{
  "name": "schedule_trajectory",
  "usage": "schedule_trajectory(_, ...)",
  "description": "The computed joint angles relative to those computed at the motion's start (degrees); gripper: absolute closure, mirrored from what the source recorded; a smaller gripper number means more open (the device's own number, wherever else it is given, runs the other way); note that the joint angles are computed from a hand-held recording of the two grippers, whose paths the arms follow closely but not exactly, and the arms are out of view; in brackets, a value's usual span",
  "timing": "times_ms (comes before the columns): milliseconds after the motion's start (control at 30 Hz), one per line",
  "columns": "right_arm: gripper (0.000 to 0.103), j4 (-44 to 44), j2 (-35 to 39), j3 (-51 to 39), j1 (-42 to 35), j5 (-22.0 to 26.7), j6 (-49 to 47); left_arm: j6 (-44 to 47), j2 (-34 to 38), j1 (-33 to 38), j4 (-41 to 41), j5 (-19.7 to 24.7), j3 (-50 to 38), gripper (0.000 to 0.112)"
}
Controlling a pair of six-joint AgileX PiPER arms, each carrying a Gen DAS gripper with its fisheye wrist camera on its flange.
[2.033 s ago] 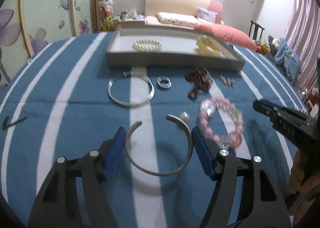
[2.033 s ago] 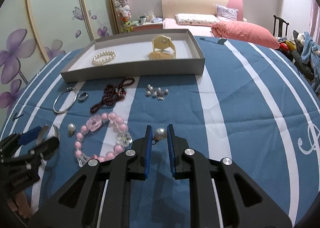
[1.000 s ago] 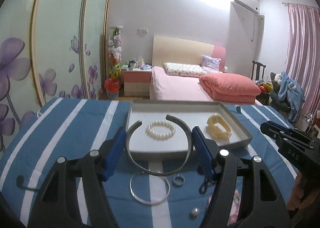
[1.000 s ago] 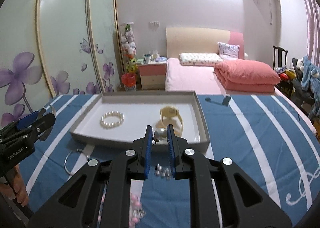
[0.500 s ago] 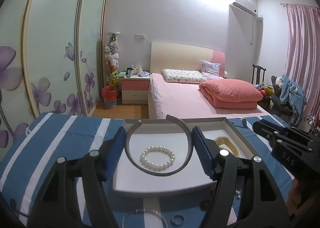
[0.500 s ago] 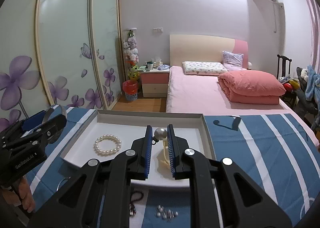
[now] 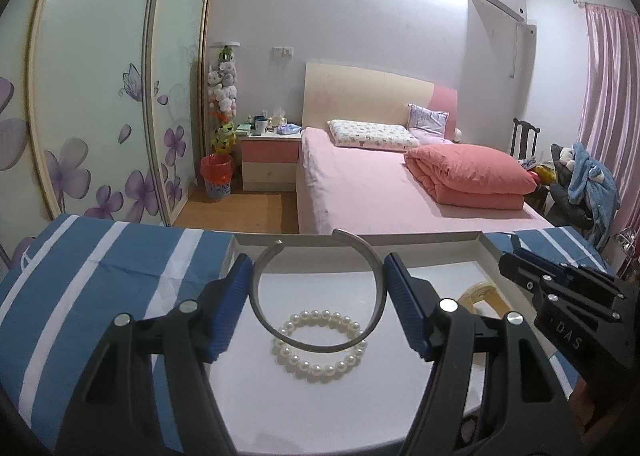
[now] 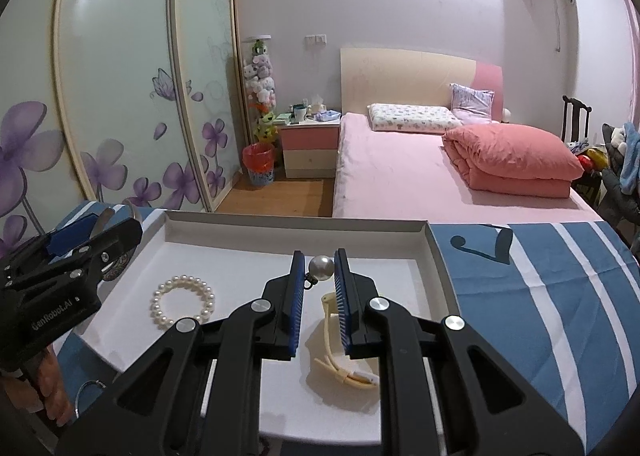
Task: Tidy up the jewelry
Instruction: 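Lower the cuff into the tray with the left tool while the right tool drops the pearl there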
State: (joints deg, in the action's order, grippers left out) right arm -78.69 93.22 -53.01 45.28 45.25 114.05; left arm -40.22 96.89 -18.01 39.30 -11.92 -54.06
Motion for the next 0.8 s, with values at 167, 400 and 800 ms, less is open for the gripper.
schedule_trajectory(167, 0.087, 0.3, 1.0, -0.8, -0.9, -1.5, -0.8, -2.8, 1.7, 0.2, 3.3, -0.7, -1.2, 0.046)
schedule_trajectory(400, 0.080, 1.7, 1.0, -0.9, -1.6, -2.3, -2.0, -8.2, 3.6, 0.2, 8.5, -0.2, -2.9, 0.046)
schedule_trajectory(800, 0.069, 1.6, 0.2, -0.3, -1.8, -1.6, -1.5, -8.4, 4.6, -0.7, 8.6, 0.3, -3.5, 0.045)
